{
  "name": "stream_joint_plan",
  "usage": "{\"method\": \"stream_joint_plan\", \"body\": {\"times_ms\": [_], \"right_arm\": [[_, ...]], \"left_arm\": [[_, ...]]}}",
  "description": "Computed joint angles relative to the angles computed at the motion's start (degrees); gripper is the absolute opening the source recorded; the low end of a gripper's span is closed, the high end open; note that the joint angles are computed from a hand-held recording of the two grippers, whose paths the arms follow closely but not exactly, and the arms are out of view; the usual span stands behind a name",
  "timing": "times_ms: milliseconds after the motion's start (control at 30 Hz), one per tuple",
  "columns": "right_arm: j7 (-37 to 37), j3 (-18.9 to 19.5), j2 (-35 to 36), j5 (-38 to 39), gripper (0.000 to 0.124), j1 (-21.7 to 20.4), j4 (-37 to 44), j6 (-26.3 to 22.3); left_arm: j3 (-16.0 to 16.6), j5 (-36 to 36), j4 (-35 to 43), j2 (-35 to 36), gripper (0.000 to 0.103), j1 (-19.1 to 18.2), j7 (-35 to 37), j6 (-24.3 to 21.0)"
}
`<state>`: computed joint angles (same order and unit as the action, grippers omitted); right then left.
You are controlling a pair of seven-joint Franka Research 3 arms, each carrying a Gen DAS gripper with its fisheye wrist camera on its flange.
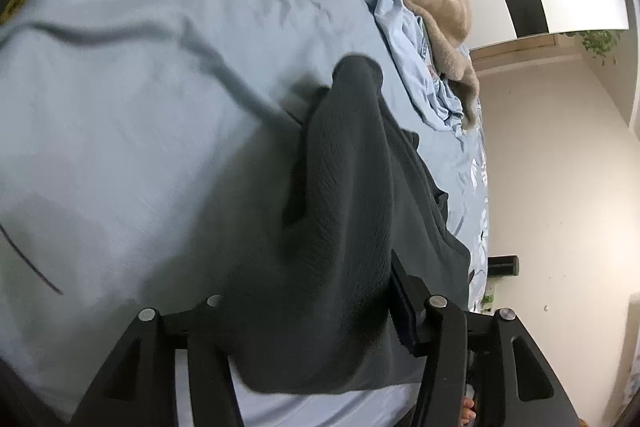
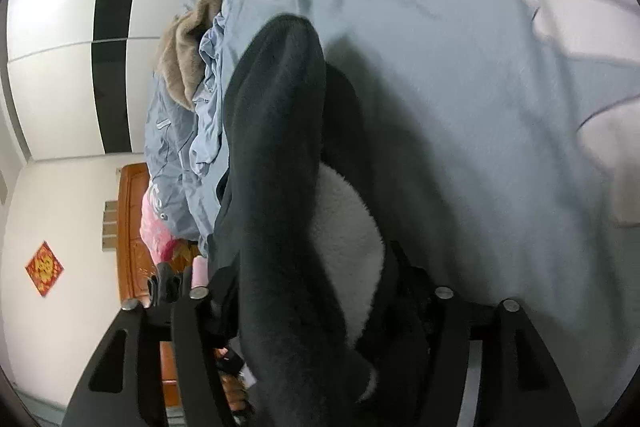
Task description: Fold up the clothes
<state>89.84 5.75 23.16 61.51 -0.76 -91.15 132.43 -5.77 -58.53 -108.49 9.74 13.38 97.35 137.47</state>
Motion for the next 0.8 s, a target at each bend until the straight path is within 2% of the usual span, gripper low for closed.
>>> {"method": "stream_joint_plan", "body": {"times_ms": [67,133,200,433,500,533,567,600,667,700,733,800], "right_arm": [[-0.6,-0.6,-0.4,-1.2,0.068,-0.3,0.2,0.0],[-0.6,-1.1,0.1,-2.2,0.068,-0.5,1.4,0.3],[0.7,-1.4,1.3,-3.3,0.068,-0.7,3.2,0.8],[6.4,0.1,12.0,-7.7,0.068,-2.8,18.9,-5.1],[8.6,1.0,16.4,-9.2,0.068,-2.9,25.1,-6.2],[8.6,1.6,17.0,-9.7,0.064,-3.2,26.0,-6.2],[8.6,2.0,17.6,-10.1,0.06,-3.5,27.0,-6.3],[8.7,2.1,17.8,-11.3,0.048,-3.4,27.8,-6.7],[9.2,1.5,17.7,-14.7,0.037,-3.0,29.0,-8.4],[8.9,1.5,17.4,-15.7,0.03,-2.9,29.0,-8.6],[8.4,1.6,16.8,-16.1,0.026,-3.0,28.5,-8.3],[6.9,1.8,15.5,-16.7,0.023,-3.2,27.4,-8.0]], "left_arm": [[0.5,1.2,1.2,0.3,0.072,0.1,-0.4,0.7],[0.9,4.3,3.1,1.4,0.076,0.5,-0.9,1.1],[0.7,5.9,6.6,3.8,0.076,1.4,-1.0,0.0],[-3.0,15.2,27.5,19.0,0.076,4.0,-5.3,-12.3],[-4.7,17.0,30.3,20.8,0.074,4.7,-4.7,-13.4],[-5.3,17.8,31.8,21.8,0.073,4.9,-4.4,-14.0],[-5.8,18.8,32.3,21.8,0.064,4.8,-4.0,-13.5],[-6.1,19.7,32.7,21.8,0.059,4.7,-3.6,-13.1],[-6.3,22.0,33.0,21.5,0.026,4.1,-3.1,-12.0],[-6.2,23.4,32.9,21.1,0.021,3.7,-3.0,-11.3],[-6.4,23.9,32.6,20.8,0.011,3.6,-2.5,-10.3],[-7.6,21.9,30.4,19.1,0.01,4.6,-0.4,-7.7]]}}
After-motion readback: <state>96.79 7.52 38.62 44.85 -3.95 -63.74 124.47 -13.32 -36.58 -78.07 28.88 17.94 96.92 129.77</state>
